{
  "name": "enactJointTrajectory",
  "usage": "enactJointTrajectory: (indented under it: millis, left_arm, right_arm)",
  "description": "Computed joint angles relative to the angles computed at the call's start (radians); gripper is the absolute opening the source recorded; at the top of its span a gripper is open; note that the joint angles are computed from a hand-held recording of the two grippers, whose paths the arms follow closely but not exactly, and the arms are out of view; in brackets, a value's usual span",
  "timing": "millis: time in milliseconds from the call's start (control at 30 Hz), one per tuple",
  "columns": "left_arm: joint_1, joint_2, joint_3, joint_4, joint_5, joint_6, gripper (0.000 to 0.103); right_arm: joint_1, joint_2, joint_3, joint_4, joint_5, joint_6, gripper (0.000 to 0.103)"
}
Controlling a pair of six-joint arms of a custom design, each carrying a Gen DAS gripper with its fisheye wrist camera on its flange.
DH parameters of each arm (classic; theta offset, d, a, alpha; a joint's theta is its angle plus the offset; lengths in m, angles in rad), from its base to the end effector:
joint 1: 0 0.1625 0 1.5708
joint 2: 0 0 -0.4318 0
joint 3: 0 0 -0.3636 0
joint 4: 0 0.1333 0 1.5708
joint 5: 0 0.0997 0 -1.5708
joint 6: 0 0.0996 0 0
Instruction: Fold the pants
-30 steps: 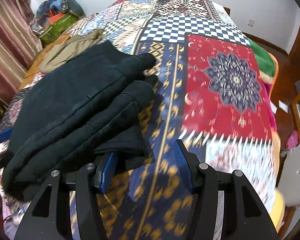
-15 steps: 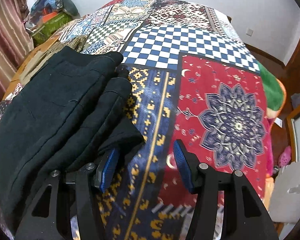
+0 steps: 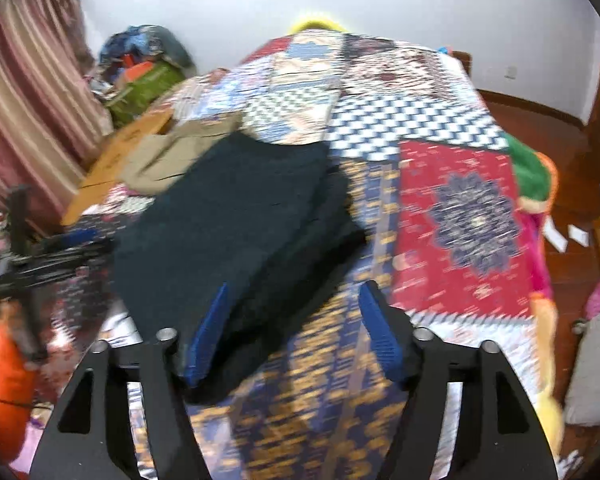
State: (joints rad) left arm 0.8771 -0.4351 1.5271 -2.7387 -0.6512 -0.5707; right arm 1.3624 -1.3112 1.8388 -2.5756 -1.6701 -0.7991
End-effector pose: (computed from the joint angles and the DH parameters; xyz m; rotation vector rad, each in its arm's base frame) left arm -0.2606 -0.6457 -0.0308 0.0996 2.3318 -0.7543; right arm 0.0051 -0.5725 0.3545 0.7766 -2.6680 0.5252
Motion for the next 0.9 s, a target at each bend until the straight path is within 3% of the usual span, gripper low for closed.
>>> enactJointTrajectory:
  millis: [100, 233, 367, 667, 767, 833, 900]
  left_arm:
    - [0.017, 0.016, -0.021, 0.019, -0.044, -0.003, 0.086]
    - [0.016, 0.024, -0.012, 0.003, -0.054, -0.009, 0.083]
    - [0.009, 0.013, 0.015, -0.033, -0.107, 0.010, 0.082]
    - [-0.027, 0.025, 0.023, -0.058, -0.184, -0.017, 0.082]
    - [-0.050, 0.019, 0.028, -0.057, -0.165, -0.026, 0.082]
    - [-0.069, 0.012, 0.032, -0.041, -0.115, -0.032, 0.082]
    - [-0.082, 0.003, 0.030, -0.026, -0.064, -0.029, 0.082]
  right_arm:
    - [0.010, -0.007, 0.051, 0.018, 0.003, -0.011, 0.068]
    - [0.024, 0.019, 0.109, -0.053, -0.062, -0.070, 0.068]
    - [0.006, 0.040, 0.062, -0.004, -0.059, -0.061, 0.070]
    - [-0.019, 0.063, 0.024, -0.122, -0.136, -0.105, 0.070]
    - [-0.029, 0.067, -0.009, -0.096, -0.142, -0.061, 0.067]
    - [-0.030, 0.050, -0.019, -0.066, -0.117, -0.046, 0.064]
    - [-0.021, 0.037, -0.006, -0.108, -0.108, -0.064, 0.064]
